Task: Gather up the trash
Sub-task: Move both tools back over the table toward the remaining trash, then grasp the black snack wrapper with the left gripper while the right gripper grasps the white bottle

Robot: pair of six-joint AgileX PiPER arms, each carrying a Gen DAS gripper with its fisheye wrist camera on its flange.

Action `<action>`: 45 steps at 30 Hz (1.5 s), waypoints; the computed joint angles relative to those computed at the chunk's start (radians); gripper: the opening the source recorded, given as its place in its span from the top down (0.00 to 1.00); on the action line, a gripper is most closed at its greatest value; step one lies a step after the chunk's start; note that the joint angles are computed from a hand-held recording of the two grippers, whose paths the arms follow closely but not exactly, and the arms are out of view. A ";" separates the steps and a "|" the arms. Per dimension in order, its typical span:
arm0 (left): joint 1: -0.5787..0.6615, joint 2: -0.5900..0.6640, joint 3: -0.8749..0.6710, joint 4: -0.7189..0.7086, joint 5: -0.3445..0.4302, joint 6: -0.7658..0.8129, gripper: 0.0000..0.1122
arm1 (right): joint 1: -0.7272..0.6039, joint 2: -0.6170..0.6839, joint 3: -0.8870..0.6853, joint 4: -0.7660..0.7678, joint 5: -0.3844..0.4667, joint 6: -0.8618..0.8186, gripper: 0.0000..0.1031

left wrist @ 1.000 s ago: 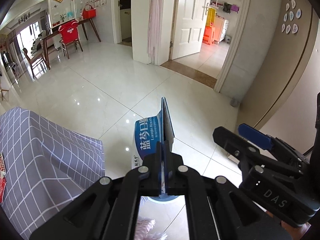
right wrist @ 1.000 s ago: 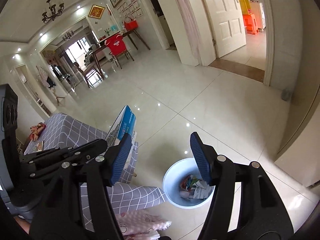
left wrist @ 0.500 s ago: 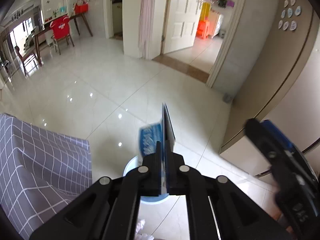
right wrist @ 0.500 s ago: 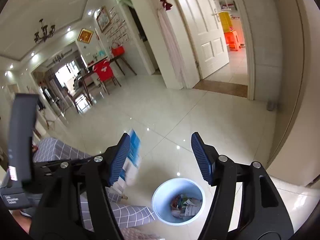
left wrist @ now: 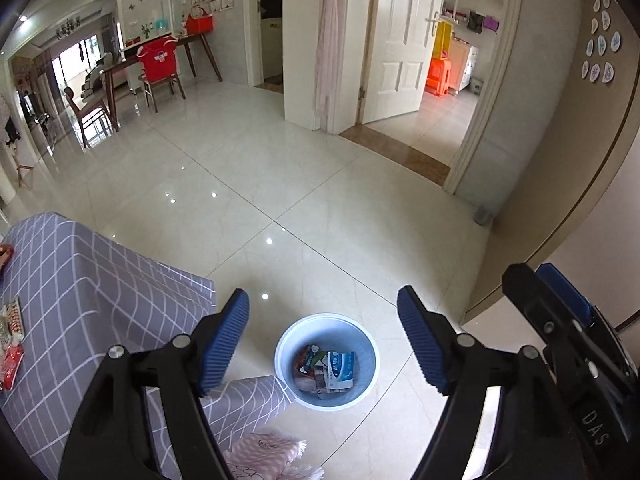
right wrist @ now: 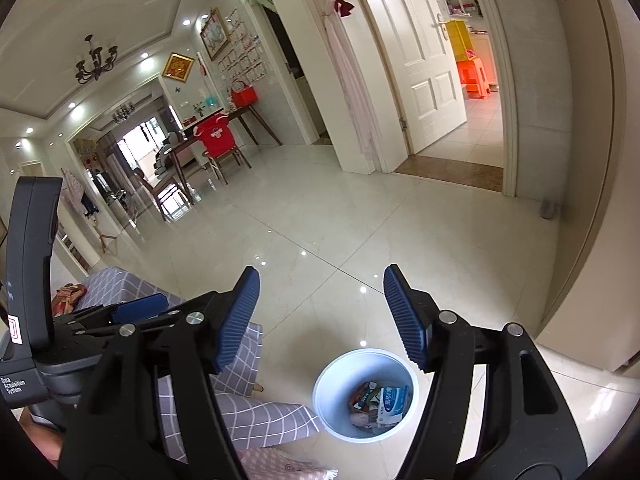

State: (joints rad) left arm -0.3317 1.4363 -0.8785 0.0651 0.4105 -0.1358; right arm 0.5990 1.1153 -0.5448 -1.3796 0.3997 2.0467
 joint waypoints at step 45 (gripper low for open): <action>1.419 0.298 -0.379 -0.717 0.375 1.144 0.81 | 0.504 1.097 -1.508 1.099 0.255 -1.265 0.36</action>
